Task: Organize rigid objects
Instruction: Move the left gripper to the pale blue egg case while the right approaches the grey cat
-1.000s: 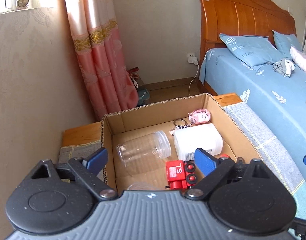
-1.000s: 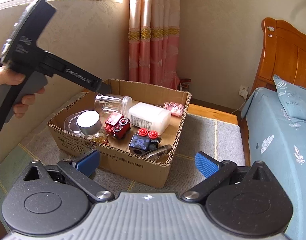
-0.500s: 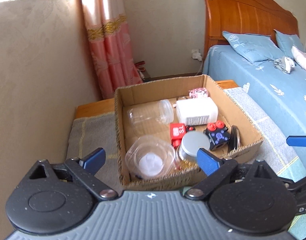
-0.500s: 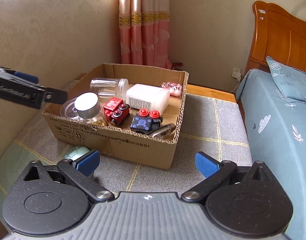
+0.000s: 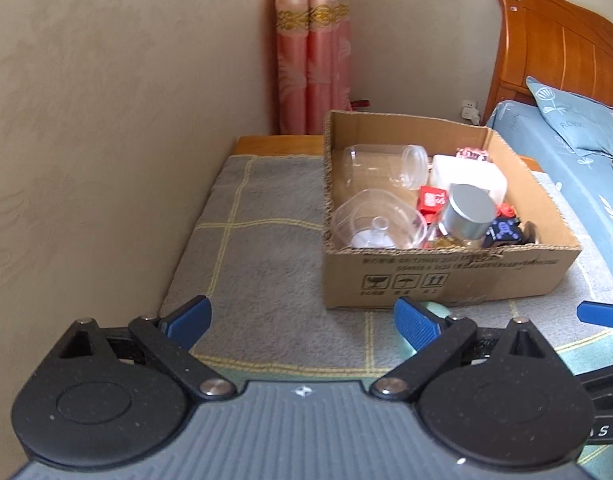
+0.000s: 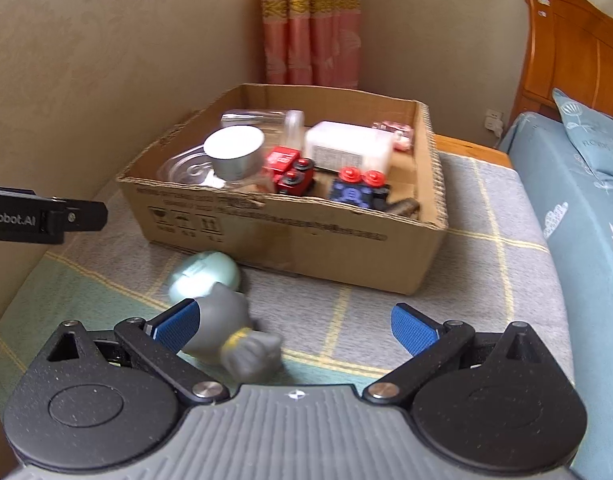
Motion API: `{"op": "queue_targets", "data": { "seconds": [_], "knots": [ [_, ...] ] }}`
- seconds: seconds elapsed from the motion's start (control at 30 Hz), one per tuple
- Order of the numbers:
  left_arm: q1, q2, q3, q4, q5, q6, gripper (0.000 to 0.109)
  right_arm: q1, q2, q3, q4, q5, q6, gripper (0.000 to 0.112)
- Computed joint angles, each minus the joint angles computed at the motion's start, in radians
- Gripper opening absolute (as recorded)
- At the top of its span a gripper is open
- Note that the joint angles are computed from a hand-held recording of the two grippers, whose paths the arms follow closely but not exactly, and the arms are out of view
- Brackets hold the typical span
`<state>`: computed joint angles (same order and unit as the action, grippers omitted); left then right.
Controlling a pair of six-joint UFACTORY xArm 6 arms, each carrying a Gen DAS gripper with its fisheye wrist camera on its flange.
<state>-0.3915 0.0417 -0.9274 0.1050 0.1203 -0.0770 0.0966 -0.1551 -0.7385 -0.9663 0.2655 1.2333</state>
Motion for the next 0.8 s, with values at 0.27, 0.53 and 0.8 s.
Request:
{"op": "queue_targets", "data": {
  "seconds": [0.27, 0.53, 0.8],
  "knots": [
    [0.03, -0.014, 0.023, 0.062, -0.022, -0.046, 0.098, 0.052, 0.152, -0.131, -0.017, 0.026, -0.006, 0.103],
    [-0.021, 0.013, 0.022, -0.206, -0.031, 0.242, 0.098, 0.016, 0.094, -0.035, 0.066, -0.013, -0.054, 0.103],
    [-0.102, 0.063, -0.021, -0.618, -0.003, 0.653, 0.098, -0.025, -0.047, 0.108, 0.052, -0.016, -0.056, 0.103]
  ]
}}
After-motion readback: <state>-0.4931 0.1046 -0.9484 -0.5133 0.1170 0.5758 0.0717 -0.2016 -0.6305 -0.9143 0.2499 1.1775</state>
